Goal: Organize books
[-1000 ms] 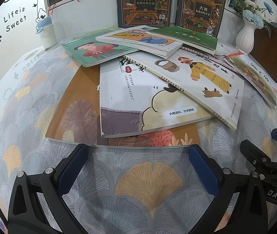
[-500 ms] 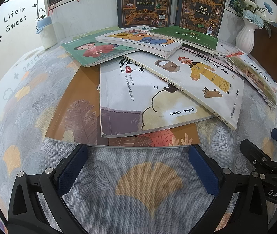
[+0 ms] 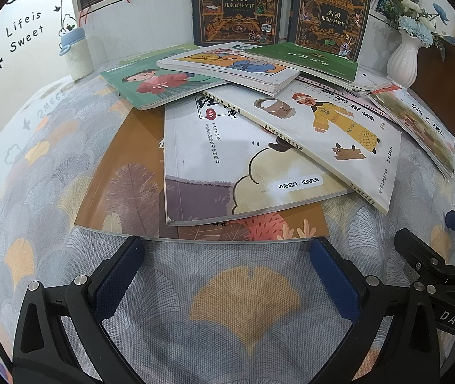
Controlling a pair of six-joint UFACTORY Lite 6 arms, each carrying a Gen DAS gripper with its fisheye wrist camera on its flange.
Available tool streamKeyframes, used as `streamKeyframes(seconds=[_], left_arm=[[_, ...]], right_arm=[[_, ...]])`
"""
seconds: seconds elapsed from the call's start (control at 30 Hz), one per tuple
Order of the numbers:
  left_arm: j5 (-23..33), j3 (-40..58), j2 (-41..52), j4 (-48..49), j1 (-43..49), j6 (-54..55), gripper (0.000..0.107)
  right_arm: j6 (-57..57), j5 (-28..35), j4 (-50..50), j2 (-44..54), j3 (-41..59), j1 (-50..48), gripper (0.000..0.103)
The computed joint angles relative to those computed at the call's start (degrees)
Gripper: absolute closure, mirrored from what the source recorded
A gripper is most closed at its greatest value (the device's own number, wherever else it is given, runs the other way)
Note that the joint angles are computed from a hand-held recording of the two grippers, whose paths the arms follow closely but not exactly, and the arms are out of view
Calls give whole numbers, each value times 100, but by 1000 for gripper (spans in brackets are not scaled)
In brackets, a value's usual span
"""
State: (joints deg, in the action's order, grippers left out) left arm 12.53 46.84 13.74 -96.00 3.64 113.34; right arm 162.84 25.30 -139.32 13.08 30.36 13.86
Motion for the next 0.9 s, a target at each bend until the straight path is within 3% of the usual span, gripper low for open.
streamKeyframes(seconds=[0.9], left_arm=[[-1,-2,0,-10,-1,9,4]], right_arm=[[12,1,-12,-9,-11,-2,0]])
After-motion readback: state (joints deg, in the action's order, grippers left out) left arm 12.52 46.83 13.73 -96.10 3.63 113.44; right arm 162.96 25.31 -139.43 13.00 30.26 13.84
